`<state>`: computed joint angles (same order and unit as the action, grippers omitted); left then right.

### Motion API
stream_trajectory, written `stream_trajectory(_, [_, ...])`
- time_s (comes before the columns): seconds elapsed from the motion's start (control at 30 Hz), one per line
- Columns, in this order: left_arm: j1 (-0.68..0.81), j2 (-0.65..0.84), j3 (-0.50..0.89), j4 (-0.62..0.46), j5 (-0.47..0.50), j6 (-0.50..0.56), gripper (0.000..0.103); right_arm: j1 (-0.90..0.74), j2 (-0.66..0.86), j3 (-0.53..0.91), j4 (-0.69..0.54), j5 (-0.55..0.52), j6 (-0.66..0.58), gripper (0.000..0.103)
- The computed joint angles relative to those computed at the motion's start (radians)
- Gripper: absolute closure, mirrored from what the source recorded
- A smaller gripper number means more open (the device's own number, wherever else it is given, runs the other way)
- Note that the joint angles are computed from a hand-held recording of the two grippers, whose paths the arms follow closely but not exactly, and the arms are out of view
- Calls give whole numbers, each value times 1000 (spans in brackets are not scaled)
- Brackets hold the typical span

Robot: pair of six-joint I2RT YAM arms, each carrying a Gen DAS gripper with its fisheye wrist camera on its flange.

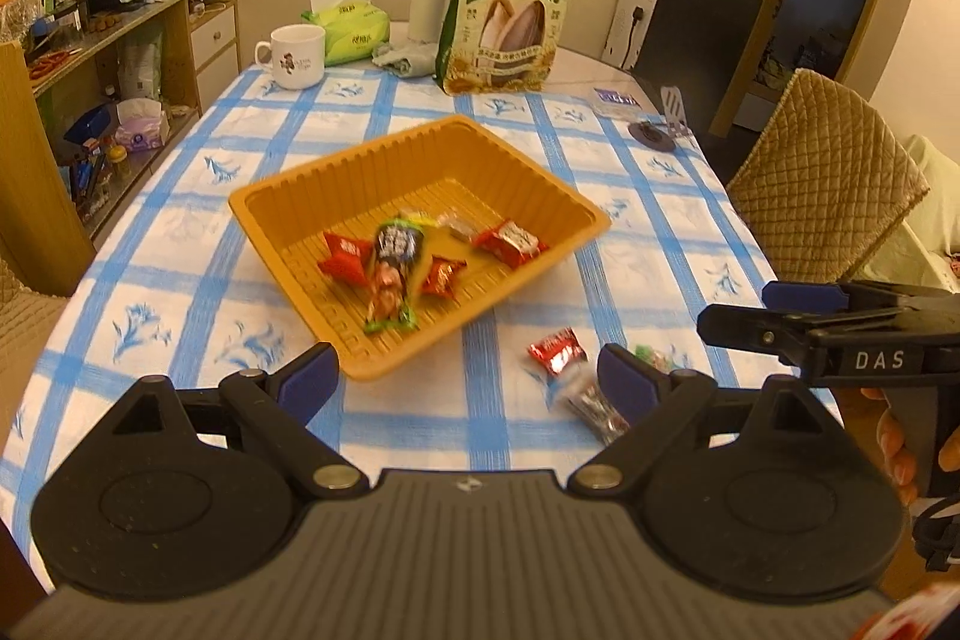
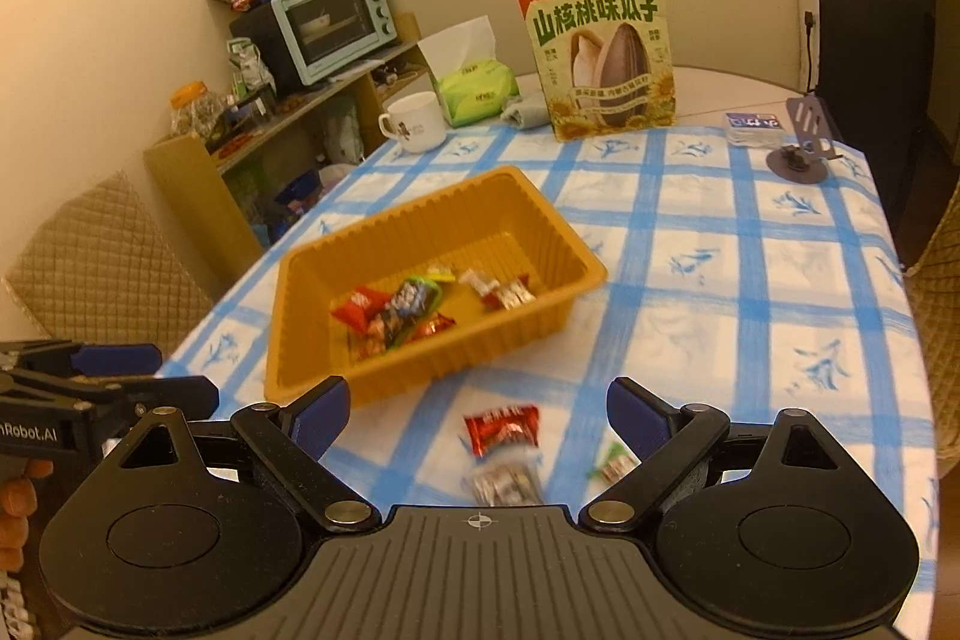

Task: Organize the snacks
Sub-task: 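Withdraw both open tools from the tray toward the remaining snacks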

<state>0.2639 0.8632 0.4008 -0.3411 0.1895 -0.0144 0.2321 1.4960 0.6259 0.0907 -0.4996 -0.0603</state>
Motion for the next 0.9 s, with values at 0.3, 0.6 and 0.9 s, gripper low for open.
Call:
stream_trajectory(0.3, [-112, -115, -66, -91, -58, -76, 11, -93, -88, -109, -67, -30, -108, 11])
stream_trajectory(0.6, [-264, -128, -108, -102, -131, -170, 11, -188, -92, -164, -124, -52, -200, 11])
stream_trajectory(0.9, [-377, -57, -134, -42, -187, -241, 11, -240, -27, -171, -129, -42, -267, 11])
